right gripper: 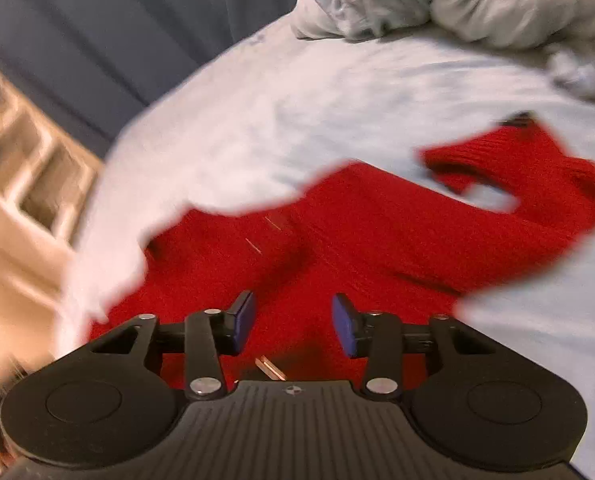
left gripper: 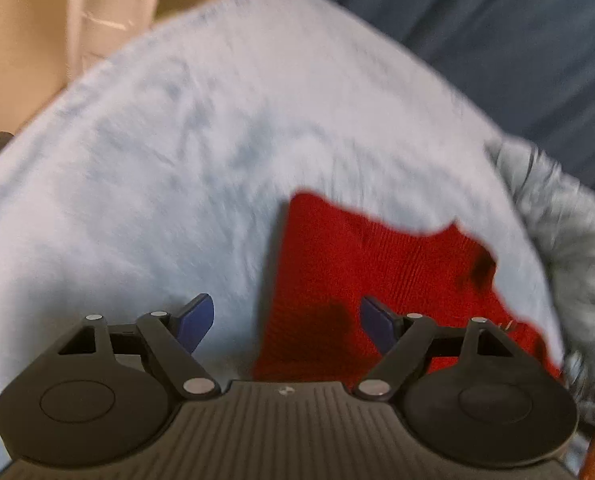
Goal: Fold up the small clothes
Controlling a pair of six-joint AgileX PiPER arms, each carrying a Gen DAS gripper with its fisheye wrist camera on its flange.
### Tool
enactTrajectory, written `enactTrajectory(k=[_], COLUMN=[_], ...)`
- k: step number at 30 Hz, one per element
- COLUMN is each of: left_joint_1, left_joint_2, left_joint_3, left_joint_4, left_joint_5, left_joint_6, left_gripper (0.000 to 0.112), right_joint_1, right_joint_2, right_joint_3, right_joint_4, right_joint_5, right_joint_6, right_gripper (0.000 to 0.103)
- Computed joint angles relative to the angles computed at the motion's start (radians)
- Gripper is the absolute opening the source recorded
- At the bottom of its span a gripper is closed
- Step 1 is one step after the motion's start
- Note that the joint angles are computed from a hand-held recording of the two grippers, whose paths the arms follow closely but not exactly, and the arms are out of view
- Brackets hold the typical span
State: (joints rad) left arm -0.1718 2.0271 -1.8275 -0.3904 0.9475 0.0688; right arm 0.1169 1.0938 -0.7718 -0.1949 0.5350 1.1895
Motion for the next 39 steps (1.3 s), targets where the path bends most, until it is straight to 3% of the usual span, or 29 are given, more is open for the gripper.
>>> enactTrajectory(k=[2, 3, 6, 7, 9, 12, 14, 16, 18, 20, 21, 22, 23, 24, 26, 29, 33, 34, 35, 36, 38, 39], left_joint_1=[-0.037, -0.057, -0.059, -0.056, -0.035, -0.014, -0.008, 0.005, 0.018, 0.032, 0.045, 0.068, 0.086, 0.104, 0.109, 0.074, 0.004, -0.023, -0.048, -0.062, -0.060, -0.054], left_joint_2=[0.004, -0.019, -0.076, -0.085, -0.097, -0.109, -0.121, -0.140, -0.176, -0.192, -0.191, -0.184, -0.171, -0.146, -0.094, 0.015, 0.190, 0.202, 0.189, 0.173, 0.137, 0.120], left_joint_3=[0.030, 0.080, 0.211, 0.237, 0.264, 0.275, 0.292, 0.320, 0.371, 0.397, 0.397, 0.391, 0.371, 0.335, 0.242, 0.061, -0.213, -0.231, -0.208, -0.176, -0.116, -0.086], left_joint_4=[0.036, 0.064, 0.036, 0.028, 0.002, 0.002, 0.009, -0.020, -0.053, -0.076, -0.098, -0.140, -0.171, -0.201, -0.196, -0.151, -0.048, 0.007, 0.056, 0.070, 0.043, 0.029], left_joint_5=[-0.027, -0.063, -0.115, -0.115, -0.094, -0.087, -0.104, -0.113, -0.151, -0.181, -0.185, -0.184, -0.170, -0.146, -0.100, -0.019, 0.172, 0.174, 0.135, 0.094, 0.038, 0.008], left_joint_6=[0.022, 0.035, 0.153, 0.180, 0.223, 0.236, 0.233, 0.236, 0.239, 0.239, 0.239, 0.245, 0.240, 0.226, 0.165, 0.118, -0.015, -0.045, -0.038, 0.003, 0.023, 0.036], left_gripper=[0.084, 0.084, 0.085, 0.085, 0.085, 0.085, 0.086, 0.091, 0.095, 0.095, 0.095, 0.095, 0.095, 0.095, 0.095, 0.095, 0.098, 0.095, 0.072, 0.042, 0.031, 0.024], right_joint_1=[-0.047, -0.047, -0.016, -0.014, 0.024, 0.080, 0.116, 0.143, 0.185, 0.259, 0.303, 0.335, 0.348, 0.360, 0.389, 0.421, 0.164, 0.143, 0.145, 0.164, 0.246, 0.283], right_joint_2=[0.162, 0.254, 0.461, 0.503, 0.493, 0.396, 0.302, 0.164, -0.014, -0.162, -0.210, -0.227, -0.235, -0.239, -0.294, -0.310, -0.136, -0.082, -0.042, 0.007, 0.078, 0.101], right_joint_3=[-0.109, -0.182, -0.365, -0.396, -0.400, -0.378, -0.347, -0.251, -0.134, -0.009, 0.055, 0.102, 0.145, 0.181, 0.256, 0.286, 0.226, 0.204, 0.196, 0.187, 0.170, 0.152], right_joint_4=[0.077, 0.068, 0.027, 0.047, -0.019, -0.127, -0.225, -0.423, -0.623, -0.715, -0.701, -0.647, -0.553, -0.459, -0.389, -0.489, -0.307, -0.283, -0.299, -0.354, -0.531, -0.584], right_joint_5=[-0.017, 0.014, 0.203, 0.239, 0.229, 0.097, -0.039, -0.223, -0.279, -0.177, -0.077, 0.023, 0.123, 0.222, 0.308, 0.261, 0.042, 0.023, 0.023, 0.025, 0.073, 0.114], right_joint_6=[-0.049, -0.033, 0.053, 0.037, 0.085, 0.075, 0.093, 0.204, 0.301, 0.287, 0.255, 0.240, 0.217, 0.214, 0.286, 0.436, 0.236, 0.203, 0.206, 0.249, 0.390, 0.418], right_gripper=[0.050, 0.051, 0.054, 0.045, 0.010, 0.010, 0.010, 0.009, 0.009, 0.011, 0.023, 0.047, 0.055, 0.054, 0.053, 0.054, 0.054, 0.054, 0.054, 0.054, 0.042, 0.005])
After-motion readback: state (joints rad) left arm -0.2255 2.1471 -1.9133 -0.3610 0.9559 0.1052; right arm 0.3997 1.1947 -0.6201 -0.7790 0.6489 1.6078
